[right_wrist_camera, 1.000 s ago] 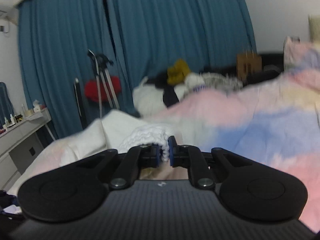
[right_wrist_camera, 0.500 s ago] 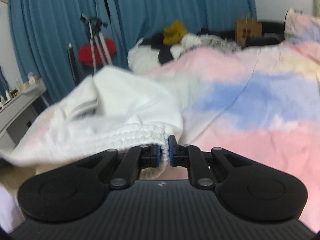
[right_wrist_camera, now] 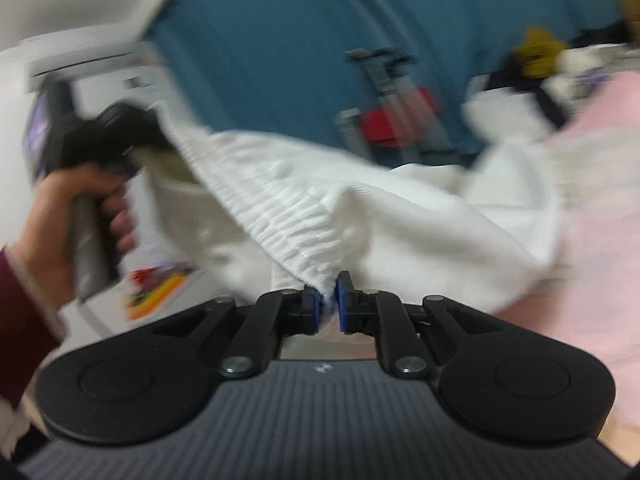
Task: Fold clothes
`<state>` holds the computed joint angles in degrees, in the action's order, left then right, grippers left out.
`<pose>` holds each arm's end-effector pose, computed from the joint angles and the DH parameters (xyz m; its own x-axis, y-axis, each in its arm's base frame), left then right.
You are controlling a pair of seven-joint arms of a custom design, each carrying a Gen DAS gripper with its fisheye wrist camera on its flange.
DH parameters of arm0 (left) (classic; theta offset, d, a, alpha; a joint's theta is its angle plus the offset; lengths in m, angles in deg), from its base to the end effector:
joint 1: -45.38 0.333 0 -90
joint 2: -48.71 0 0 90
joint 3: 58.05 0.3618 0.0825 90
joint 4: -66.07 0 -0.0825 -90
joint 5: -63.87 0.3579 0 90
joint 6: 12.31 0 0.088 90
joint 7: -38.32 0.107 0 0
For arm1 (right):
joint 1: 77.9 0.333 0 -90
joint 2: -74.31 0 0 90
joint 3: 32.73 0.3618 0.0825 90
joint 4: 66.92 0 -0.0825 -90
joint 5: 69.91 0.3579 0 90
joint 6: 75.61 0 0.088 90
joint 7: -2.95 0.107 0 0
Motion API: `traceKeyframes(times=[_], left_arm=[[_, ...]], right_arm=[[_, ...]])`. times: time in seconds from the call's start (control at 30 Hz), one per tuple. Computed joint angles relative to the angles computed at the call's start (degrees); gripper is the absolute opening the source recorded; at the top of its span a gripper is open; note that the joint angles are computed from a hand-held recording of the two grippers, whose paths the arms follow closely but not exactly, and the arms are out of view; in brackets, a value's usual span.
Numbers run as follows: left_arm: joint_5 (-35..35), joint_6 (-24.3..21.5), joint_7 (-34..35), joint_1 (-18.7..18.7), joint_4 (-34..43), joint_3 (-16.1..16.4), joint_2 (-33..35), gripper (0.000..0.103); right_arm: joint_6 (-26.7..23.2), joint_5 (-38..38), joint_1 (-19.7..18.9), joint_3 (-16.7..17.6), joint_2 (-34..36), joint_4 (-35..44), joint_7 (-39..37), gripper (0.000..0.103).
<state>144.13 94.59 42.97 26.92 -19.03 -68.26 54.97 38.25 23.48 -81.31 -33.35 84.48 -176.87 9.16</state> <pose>0.5628 -0.2118 0.7414 0.6927 -0.7198 -0.0461 -0.1659 -0.0968 -0.9814 0.6078 0.0199 0.5073 0.6908 -0.4456 -0.5694 -0.5738 0.1415 -0.8067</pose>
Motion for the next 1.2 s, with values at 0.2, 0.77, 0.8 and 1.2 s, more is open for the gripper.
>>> traceKeyframes(times=[0.2, 0.77, 0.8, 1.2], left_arm=[[-7.3, 2.0, -0.3, 7.7, -11.8, 3.1, -4.1, 0.007], [-16.6, 24.1, -16.7, 19.7, -43.3, 2.6, -17.8, 0.037], [-18.3, 23.3, -15.8, 19.6, -44.2, 2.0, -19.3, 0.053], [-25.6, 6.9, -17.1, 12.3, -41.8, -12.1, -29.2, 0.073]], right_arm=[[4.0, -5.2, 6.6, 4.0, 4.5, 1.9, -0.7, 0.013], [6.5, -17.3, 6.9, 6.4, 8.9, 3.0, -2.1, 0.07], [6.3, -17.0, 6.4, 6.1, 9.0, 2.7, -3.0, 0.082], [5.8, -11.3, 3.4, 3.2, 2.3, -1.2, -12.6, 0.094]])
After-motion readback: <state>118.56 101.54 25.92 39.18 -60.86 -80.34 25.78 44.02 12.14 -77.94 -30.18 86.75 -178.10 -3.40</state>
